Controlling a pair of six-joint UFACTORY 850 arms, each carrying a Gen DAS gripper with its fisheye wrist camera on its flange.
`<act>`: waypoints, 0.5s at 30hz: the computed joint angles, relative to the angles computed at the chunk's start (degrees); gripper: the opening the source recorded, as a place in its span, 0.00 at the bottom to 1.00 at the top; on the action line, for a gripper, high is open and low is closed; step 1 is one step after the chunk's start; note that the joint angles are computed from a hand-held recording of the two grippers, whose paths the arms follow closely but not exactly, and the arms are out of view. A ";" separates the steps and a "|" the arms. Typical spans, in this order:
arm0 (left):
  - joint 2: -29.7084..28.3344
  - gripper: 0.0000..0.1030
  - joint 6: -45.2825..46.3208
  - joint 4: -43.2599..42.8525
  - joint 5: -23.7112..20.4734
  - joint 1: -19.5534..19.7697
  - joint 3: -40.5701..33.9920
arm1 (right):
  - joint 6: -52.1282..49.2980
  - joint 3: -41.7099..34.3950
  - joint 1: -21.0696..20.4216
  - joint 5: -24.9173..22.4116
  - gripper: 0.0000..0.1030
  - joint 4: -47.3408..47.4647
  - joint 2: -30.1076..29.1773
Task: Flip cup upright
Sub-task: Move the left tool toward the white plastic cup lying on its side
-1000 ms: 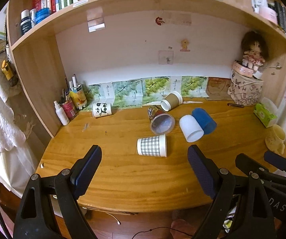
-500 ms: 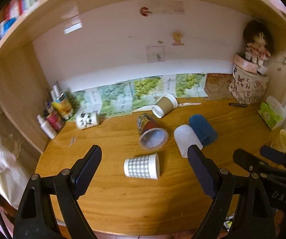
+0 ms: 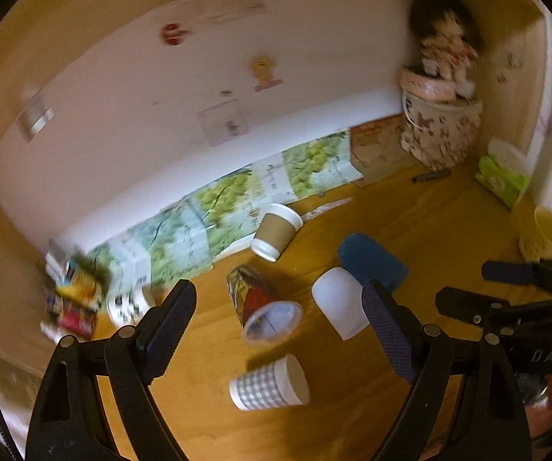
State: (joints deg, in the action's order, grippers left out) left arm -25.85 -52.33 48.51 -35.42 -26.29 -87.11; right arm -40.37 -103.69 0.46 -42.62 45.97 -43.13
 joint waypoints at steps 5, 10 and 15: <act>-3.97 0.88 16.73 -3.76 0.62 0.86 -4.61 | 2.80 -4.94 -0.46 -1.95 0.79 -2.52 -3.63; -7.86 0.87 39.21 -13.07 1.60 2.05 -8.67 | 3.49 -8.83 -0.75 -2.00 0.79 -4.49 -6.60; -11.21 0.87 53.05 -16.13 1.92 2.45 -12.00 | 1.57 -10.73 -1.30 -0.88 0.79 -4.78 -8.34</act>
State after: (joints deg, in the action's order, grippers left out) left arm -37.06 0.72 32.38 -33.49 -23.84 -99.11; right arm -38.80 -114.42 -0.85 -43.50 41.19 -51.47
